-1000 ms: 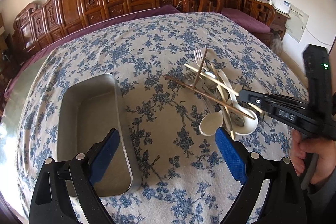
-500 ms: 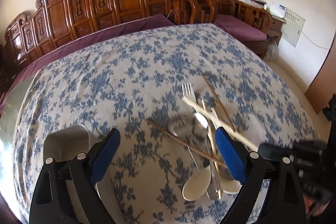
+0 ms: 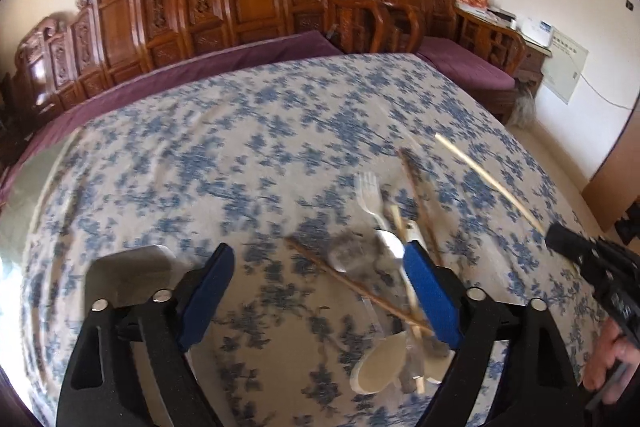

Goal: Organize utensils
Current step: 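Lift the chopstick with the right gripper while the left gripper grasps another chopstick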

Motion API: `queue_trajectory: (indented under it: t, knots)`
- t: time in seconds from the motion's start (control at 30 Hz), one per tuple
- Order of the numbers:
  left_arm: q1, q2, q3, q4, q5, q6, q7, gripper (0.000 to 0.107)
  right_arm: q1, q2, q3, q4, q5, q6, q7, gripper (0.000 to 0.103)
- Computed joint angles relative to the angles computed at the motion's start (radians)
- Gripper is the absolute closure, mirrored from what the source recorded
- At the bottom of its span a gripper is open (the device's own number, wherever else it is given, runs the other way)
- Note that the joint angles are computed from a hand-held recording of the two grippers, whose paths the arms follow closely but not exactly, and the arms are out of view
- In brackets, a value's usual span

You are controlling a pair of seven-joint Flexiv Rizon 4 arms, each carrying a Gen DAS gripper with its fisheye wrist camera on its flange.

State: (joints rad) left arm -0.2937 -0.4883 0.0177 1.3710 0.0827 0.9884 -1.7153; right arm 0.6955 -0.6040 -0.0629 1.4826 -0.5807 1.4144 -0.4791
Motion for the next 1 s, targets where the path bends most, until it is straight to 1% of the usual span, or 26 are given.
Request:
queue_trajectory:
  t: [0.03,0.07,0.13,0.17,0.23,0.27,0.33,0.37,0.43,0.47,0.6,0.73,0.77,0.83,0.93,1.0]
  knots:
    - [0.0,-0.008,-0.009,-0.004,-0.007,-0.001,0.007,0.034,-0.001,0.002,-0.01,0.01,-0.001,0.002,0.008,0.097]
    - [-0.001,-0.024,-0.022,-0.021,-0.017,-0.011,0.021,0.037,-0.002,0.002,-0.018,0.018,0.0,0.001,0.017,0.097]
    - [-0.002,-0.051,-0.044,-0.048,-0.042,-0.027,0.048,0.047,-0.008,0.0,-0.025,0.031,0.002,0.001,0.029,0.097]
    - [-0.003,-0.075,-0.062,-0.073,-0.063,-0.045,0.07,0.05,-0.012,-0.002,-0.025,0.033,0.003,-0.005,0.031,0.097]
    - [-0.012,-0.113,-0.078,-0.114,-0.091,-0.073,0.097,0.06,-0.012,-0.003,-0.034,0.037,-0.004,-0.008,0.04,0.097]
    - [-0.017,-0.131,-0.085,-0.133,-0.104,-0.088,0.11,0.063,-0.011,-0.001,-0.04,0.042,-0.009,-0.005,0.047,0.097]
    - [-0.032,-0.171,-0.091,-0.182,-0.122,-0.131,0.13,0.073,-0.011,0.001,-0.045,0.047,-0.017,-0.003,0.053,0.097]
    - [-0.041,-0.19,-0.088,-0.206,-0.125,-0.15,0.136,0.075,-0.011,0.0,-0.044,0.045,-0.02,-0.007,0.054,0.097]
    - [-0.058,-0.219,-0.075,-0.245,-0.122,-0.187,0.136,0.082,-0.013,-0.002,-0.041,0.043,-0.024,-0.01,0.055,0.097]
    - [-0.07,-0.237,-0.061,-0.275,-0.112,-0.219,0.126,0.083,-0.014,-0.004,-0.038,0.041,-0.024,-0.008,0.056,0.097]
    - [-0.09,-0.273,-0.034,-0.332,-0.083,-0.274,0.106,0.088,-0.018,-0.006,-0.032,0.038,-0.023,-0.003,0.059,0.097]
    - [-0.096,-0.283,-0.025,-0.351,-0.063,-0.285,0.092,0.089,-0.019,-0.01,-0.026,0.03,-0.019,-0.001,0.054,0.096]
    - [-0.096,-0.287,-0.023,-0.358,-0.06,-0.289,0.09,0.091,-0.017,-0.011,-0.025,0.028,-0.019,-0.004,0.051,0.096]
    - [-0.101,-0.293,-0.015,-0.373,-0.044,-0.307,0.086,0.101,-0.015,-0.012,-0.024,0.024,-0.019,-0.009,0.047,0.096]
    - [-0.096,-0.286,-0.017,-0.362,-0.04,-0.301,0.079,0.103,-0.014,-0.015,-0.02,0.02,-0.017,-0.012,0.043,0.096]
    - [-0.089,-0.269,-0.021,-0.334,-0.043,-0.278,0.076,0.103,-0.013,-0.017,-0.018,0.015,-0.017,-0.012,0.039,0.096]
